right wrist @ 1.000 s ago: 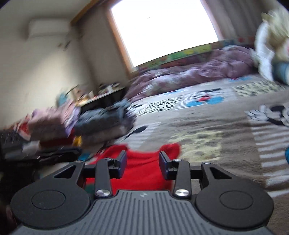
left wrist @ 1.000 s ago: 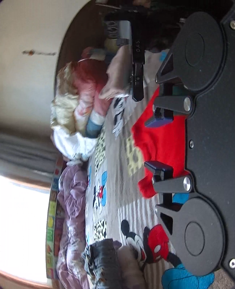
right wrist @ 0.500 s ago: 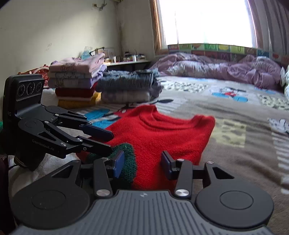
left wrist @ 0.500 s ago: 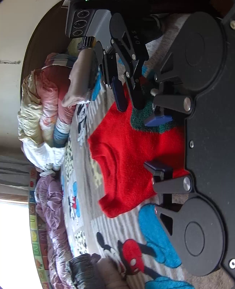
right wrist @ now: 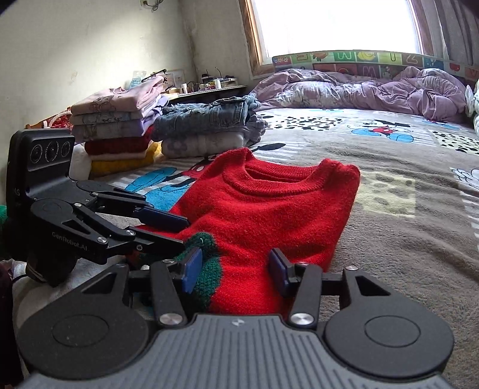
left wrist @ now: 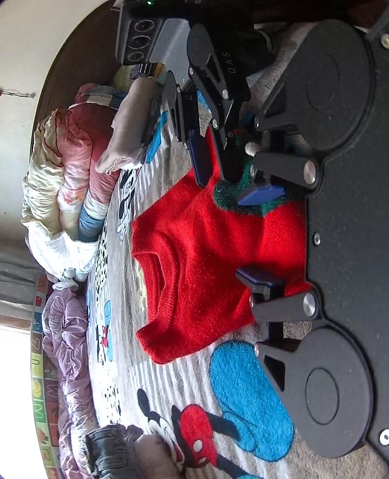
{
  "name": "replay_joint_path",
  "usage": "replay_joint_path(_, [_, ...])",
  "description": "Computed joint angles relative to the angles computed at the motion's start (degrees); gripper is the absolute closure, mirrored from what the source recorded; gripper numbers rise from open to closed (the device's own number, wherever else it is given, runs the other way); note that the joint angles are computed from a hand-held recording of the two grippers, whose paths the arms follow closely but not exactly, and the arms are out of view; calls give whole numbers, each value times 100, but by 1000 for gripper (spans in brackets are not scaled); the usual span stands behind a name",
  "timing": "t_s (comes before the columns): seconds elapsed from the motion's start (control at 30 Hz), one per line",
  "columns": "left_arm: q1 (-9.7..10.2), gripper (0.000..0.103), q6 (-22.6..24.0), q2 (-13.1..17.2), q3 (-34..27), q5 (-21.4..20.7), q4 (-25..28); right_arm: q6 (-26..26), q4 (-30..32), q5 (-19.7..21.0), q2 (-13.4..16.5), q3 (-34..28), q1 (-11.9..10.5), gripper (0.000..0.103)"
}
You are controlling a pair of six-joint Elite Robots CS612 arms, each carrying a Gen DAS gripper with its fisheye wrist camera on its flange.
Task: Fold clothes
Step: 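Grasp the folded red sweater's edge with both grippers and lift it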
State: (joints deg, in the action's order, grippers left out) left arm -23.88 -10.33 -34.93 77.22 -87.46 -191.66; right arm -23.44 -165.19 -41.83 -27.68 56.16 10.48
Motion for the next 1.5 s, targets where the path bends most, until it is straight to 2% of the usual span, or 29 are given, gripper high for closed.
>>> replay_joint_path(0.13, [-85,53,169,-48,70,342,-46,478,-257,72,-89,127,-48,54])
replay_joint_path(0.2, [-93,53,33,-99,153,394,-182,1269,-710,98,-62,144,-107,52])
replay_joint_path(0.27, [-68,52,-538,-124,243,433,-505,2154,-1192,-39,-21,138,-158,48])
replay_joint_path(0.33, [-37,48,-1260,-134,314,490,-815,2777,-1347,-228,19,108,-184,42])
replay_joint_path(0.37, [-31,44,-1592,-128,325,562,-894,2977,-1297,-286,36,88,-191,40])
replay_joint_path(0.47, [-13,41,-2468,-96,309,729,-889,3470,-941,-236,114,-37,-209,37])
replay_joint_path(0.63, [64,41,-3345,9,163,485,-839,4196,-567,20,351,-407,-209,36])
replay_joint_path(0.87, [131,41,-4080,133,-100,211,-488,4388,-18,311,663,-1026,-154,36])
replay_joint_path(1.0, [160,41,-4451,210,-238,91,-477,4284,141,235,791,-1288,-98,41])
replay_joint_path(1.2, [133,41,-4443,260,-381,143,-342,4219,291,262,880,-1483,-71,44])
replay_joint_path(1.3, [117,42,-4382,275,-433,131,-279,4179,359,353,900,-1520,-70,52])
replay_joint_path(1.37, [119,49,-4325,298,-478,22,-263,4189,448,470,934,-1580,-69,64])
replay_joint_path(1.5, [189,63,-4530,412,-538,-308,-526,4415,244,527,1003,-1634,-61,70])
